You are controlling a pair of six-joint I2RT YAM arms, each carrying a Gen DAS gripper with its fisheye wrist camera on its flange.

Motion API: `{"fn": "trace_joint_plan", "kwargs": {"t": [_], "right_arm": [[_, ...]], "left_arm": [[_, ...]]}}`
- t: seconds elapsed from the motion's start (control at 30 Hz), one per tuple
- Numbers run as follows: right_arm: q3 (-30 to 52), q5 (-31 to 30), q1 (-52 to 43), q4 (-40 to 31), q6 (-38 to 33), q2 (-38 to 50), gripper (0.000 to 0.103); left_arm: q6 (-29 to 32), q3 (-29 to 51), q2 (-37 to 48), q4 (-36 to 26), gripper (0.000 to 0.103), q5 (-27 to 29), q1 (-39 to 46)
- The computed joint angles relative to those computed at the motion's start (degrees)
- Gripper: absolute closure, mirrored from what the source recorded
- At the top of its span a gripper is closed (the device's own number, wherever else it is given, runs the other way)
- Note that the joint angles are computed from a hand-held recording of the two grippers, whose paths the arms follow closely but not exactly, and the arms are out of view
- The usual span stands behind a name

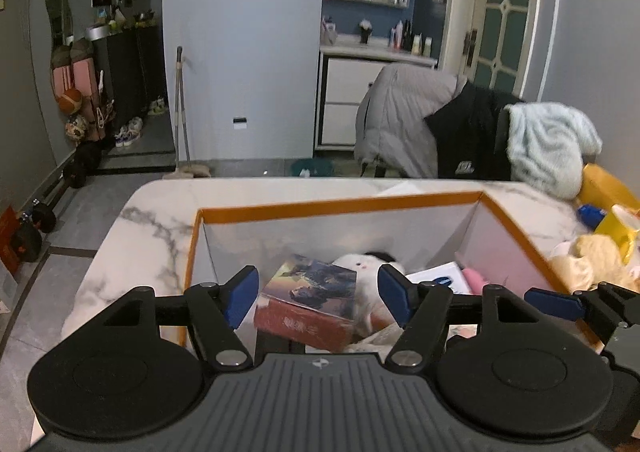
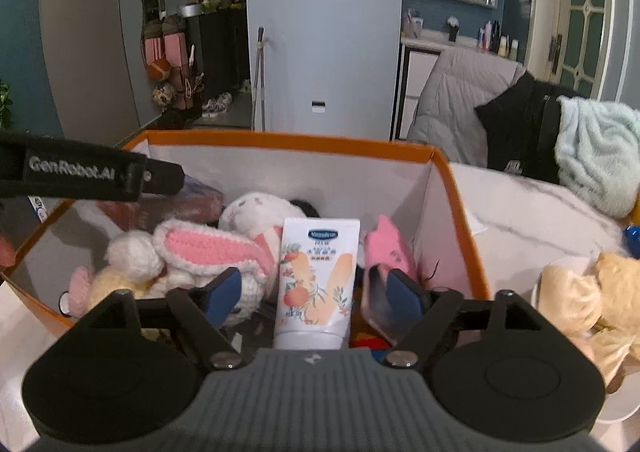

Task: Organize objects
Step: 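Carry the card box and lotion tube into the orange box and release both, then withdraw both tools from the orange box toward the remaining items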

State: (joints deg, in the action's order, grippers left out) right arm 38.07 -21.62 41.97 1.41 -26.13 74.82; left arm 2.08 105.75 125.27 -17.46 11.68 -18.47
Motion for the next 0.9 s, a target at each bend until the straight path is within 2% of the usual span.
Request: {"fn": "trace_joint_plan", "kwargs": {"t": [0.17,0.27,0.37,0.4,0.43,0.47,0.53,0.6,0.7,0.8,0.9], "right_arm": [[-3.97,-4.52,-3.93,-2.33,-0.21,-8.66,0.014],[-8.20,-11.04,-10.13,-6.48,-1.69,-17.74,0.010],[-12.85,-20.92,-21.18,-13.78,-6.20,-28.50,0.007],[-12.36,-26.23,-26.62,-18.72,-11.56,-28.84,0.006],[-9.48,-36.60,-32.63,-31.64,-26.53,-26.30,0.005],[-6.52,-40.73,-39.36,-42.03,-40.27,-20.88,0.004],[-5.03,-43.01,-48.47,-53.05,-56.50,-14.32,0.004],[-3.72,-42.44,-55.81,-60.30,-70.00,-5.80,0.004],[-2.51,-39.00,-62.32,-62.49,-79.20,3.42,0.004],[-1.55,-36.25,-65.68,-61.78,-82.57,8.48,0.004],[-1.45,-35.33,-67.09,-60.52,-84.13,10.34,0.004]], "left_arm": [[-0.43,-13.01,-9.44,6.71,0.023,1.26,1.15],[-1.39,-24.26,-17.04,12.50,0.019,2.04,2.14],[-1.50,-36.33,-24.97,17.99,0.015,2.71,3.68],[-1.49,-39.59,-26.99,19.11,0.015,3.26,4.26],[-1.33,-42.68,-28.84,20.00,0.015,4.17,4.94],[-1.09,-45.65,-30.44,20.61,0.015,4.72,5.52],[-1.18,-50.77,-32.76,21.73,0.015,4.65,5.99],[-0.66,-54.29,-33.81,21.45,0.015,5.47,5.88],[-1.44,-57.22,-33.53,21.28,0.015,8.74,5.12],[-2.31,-57.36,-31.79,20.70,0.015,9.51,2.18],[-2.50,-58.53,-31.17,22.40,0.015,6.93,-1.29]]}}
